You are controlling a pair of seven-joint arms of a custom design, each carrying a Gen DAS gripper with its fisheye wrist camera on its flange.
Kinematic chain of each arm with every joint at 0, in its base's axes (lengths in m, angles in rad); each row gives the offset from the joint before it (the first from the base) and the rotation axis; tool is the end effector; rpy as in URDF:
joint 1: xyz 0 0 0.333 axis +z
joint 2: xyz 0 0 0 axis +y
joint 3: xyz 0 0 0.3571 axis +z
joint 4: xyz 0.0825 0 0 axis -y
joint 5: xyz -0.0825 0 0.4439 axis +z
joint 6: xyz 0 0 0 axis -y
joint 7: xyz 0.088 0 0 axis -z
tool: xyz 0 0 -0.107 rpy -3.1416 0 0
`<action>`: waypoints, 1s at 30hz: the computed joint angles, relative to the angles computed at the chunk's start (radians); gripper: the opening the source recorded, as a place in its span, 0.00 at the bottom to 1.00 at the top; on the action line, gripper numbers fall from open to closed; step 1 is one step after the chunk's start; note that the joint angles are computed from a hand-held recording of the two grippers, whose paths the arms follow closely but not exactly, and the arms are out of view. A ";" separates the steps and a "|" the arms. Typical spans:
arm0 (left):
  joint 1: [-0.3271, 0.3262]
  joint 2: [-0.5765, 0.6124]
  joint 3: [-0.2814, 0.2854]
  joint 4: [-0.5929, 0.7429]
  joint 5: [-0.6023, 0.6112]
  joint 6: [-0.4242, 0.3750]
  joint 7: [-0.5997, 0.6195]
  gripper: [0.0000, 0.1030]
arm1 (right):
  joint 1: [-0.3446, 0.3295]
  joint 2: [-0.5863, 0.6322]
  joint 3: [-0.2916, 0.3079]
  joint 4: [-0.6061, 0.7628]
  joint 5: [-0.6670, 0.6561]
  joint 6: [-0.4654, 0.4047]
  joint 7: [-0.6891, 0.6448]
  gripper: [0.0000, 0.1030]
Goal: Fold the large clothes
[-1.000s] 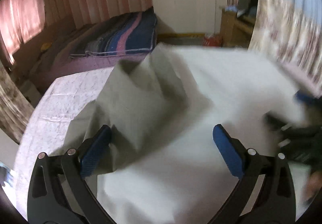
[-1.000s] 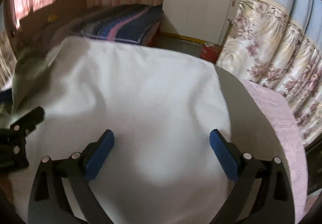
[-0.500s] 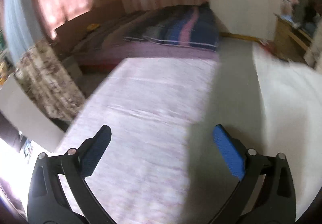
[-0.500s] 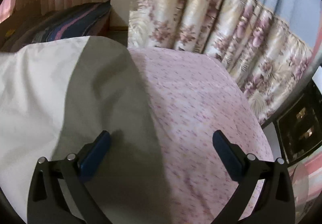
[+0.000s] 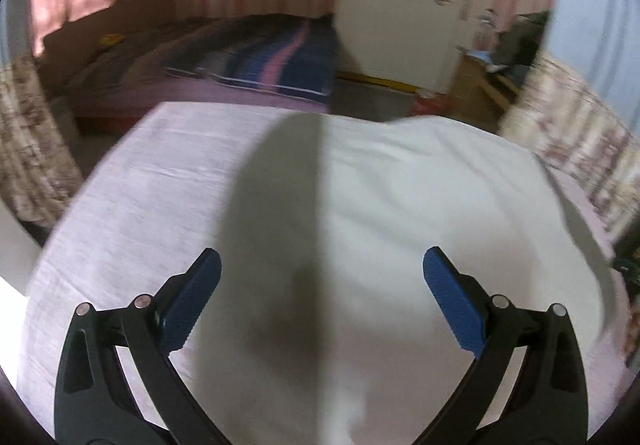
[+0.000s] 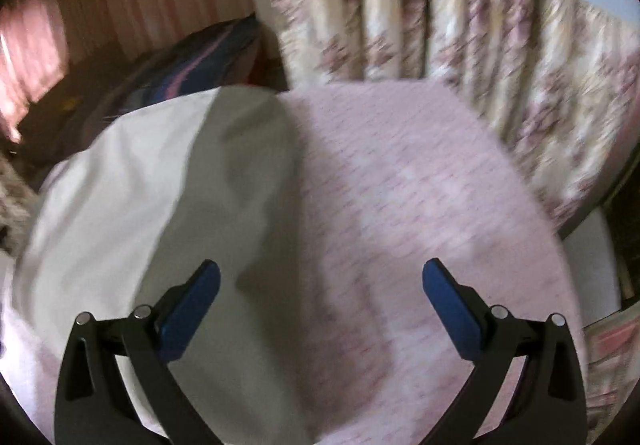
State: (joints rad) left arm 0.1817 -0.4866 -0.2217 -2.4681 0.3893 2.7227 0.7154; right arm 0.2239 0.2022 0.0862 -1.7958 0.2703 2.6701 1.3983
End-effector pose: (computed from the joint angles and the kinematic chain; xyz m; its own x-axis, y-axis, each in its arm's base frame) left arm 0.4836 -0.0444 0.5560 0.4258 -0.8940 0.1391 -0.5930 -0.3919 -0.7034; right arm 0.6948 0.2094 0.5279 0.3218 -0.9341 -0.1547 -0.7638 -0.1596 -0.6254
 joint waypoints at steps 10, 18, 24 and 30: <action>-0.088 0.193 -0.064 0.164 0.061 -0.030 -0.051 0.97 | 0.003 0.104 0.048 0.109 0.085 -0.153 -0.049 0.98; -0.156 0.288 -0.010 0.216 0.093 -0.074 -0.083 0.97 | 0.034 0.143 0.063 0.151 0.086 -0.165 -0.084 0.81; -0.176 0.313 0.005 0.231 0.128 -0.085 -0.124 0.97 | 0.014 0.137 0.071 0.166 0.148 -0.186 -0.124 0.36; -0.199 0.357 0.015 0.270 0.168 -0.147 -0.127 0.97 | 0.008 0.099 0.072 0.189 0.204 -0.210 -0.191 0.15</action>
State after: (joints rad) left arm -0.0170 -0.1297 -0.2071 -2.1983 0.5575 2.5752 0.5888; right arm 0.2316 0.3013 0.1581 -1.6072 0.4740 2.4596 1.2077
